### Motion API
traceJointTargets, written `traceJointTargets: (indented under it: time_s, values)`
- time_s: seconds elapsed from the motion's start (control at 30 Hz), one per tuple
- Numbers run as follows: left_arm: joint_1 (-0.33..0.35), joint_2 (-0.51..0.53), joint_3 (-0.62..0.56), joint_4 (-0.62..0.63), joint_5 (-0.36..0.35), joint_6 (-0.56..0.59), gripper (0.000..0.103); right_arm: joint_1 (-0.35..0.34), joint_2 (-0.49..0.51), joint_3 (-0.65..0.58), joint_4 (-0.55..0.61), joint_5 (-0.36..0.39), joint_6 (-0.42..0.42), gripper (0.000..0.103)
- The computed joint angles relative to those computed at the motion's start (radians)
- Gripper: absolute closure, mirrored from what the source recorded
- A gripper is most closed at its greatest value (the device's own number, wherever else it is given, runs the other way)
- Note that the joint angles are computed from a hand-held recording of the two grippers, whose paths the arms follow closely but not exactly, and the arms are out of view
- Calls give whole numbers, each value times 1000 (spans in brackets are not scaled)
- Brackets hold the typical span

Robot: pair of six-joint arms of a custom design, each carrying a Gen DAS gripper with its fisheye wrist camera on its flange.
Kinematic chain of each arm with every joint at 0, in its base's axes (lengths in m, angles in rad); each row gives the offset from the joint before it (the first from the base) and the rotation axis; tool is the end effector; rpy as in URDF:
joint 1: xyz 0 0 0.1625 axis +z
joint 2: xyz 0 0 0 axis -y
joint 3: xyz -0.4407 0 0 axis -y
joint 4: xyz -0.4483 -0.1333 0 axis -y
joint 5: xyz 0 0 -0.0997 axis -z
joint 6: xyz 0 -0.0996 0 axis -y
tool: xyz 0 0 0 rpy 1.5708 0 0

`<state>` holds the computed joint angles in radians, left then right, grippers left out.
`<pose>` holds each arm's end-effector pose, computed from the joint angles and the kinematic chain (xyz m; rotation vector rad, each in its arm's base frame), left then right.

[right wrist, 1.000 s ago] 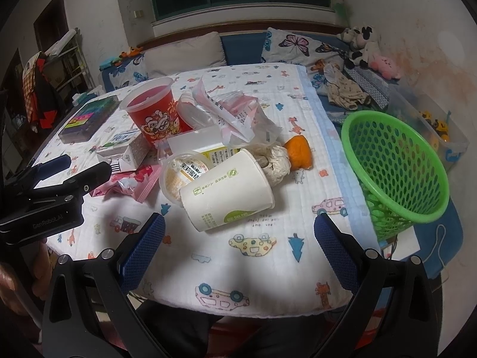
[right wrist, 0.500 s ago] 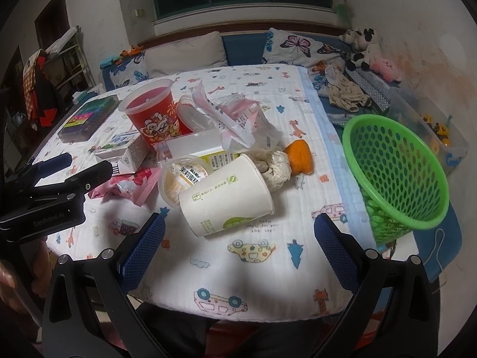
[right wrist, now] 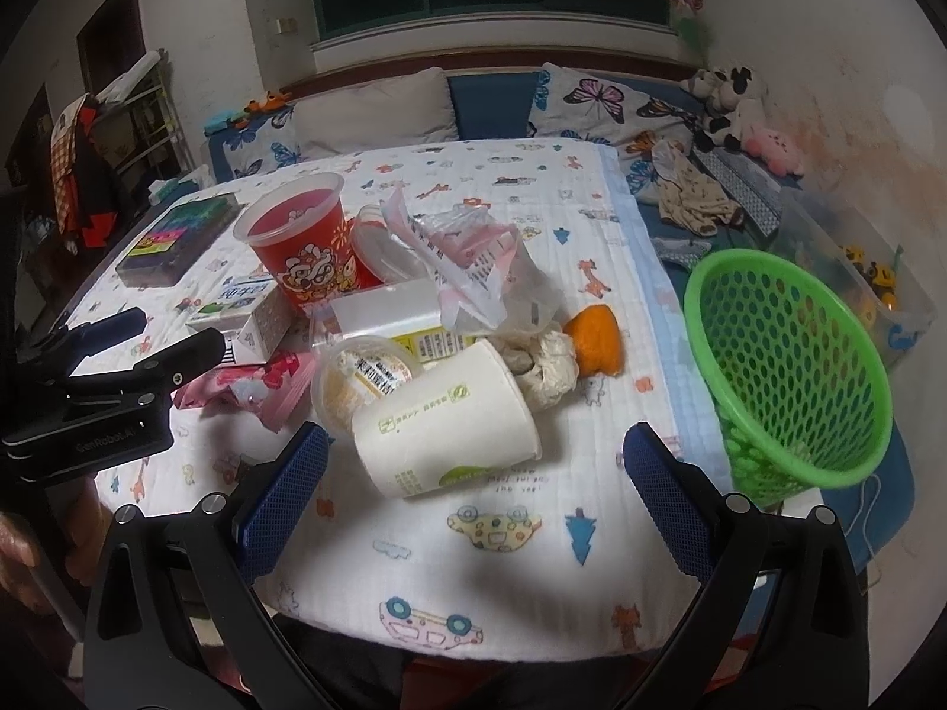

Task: Collect trash
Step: 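Grasp the red paper cup with left tool while right tool grasps the plastic bag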

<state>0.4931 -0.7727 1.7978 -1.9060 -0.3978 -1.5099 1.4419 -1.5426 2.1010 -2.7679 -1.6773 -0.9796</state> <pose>-0.4225 -0.4826 -0.0063 0.0370 2.0257 -1.0659 0.0533 -0.5431 0.3454 1.0466 -2.4230 0.6680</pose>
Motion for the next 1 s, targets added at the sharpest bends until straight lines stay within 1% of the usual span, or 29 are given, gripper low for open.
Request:
traceJointTargets:
  time_s: [0.13, 0.3, 0.4, 0.5, 0.6, 0.83, 0.9, 1.0]
  values:
    - [11, -13, 3, 4, 12, 9, 6, 14, 26, -27, 10, 2, -16, 5]
    - [27, -22, 2, -10, 30, 49, 6, 28, 71, -80, 49, 2, -9, 7]
    - [45, -24, -1, -45, 34, 99, 6, 38, 104, -119, 84, -1, -5, 8]
    - [59, -24, -2, -81, 37, 143, 6, 50, 135, -148, 94, -10, -11, 9]
    - [80, -21, 4, -187, 28, 242, 6, 59, 169, -180, 116, -22, -10, 11]
    - [126, -5, -13, -288, 24, 356, 6, 72, 234, -233, 128, -45, -13, 14]
    - [141, 2, -11, -376, 15, 429, 6, 74, 254, -252, 135, -48, -11, 14]
    - [154, 15, -17, -442, 9, 491, 6, 77, 278, -269, 129, -59, -7, 14]
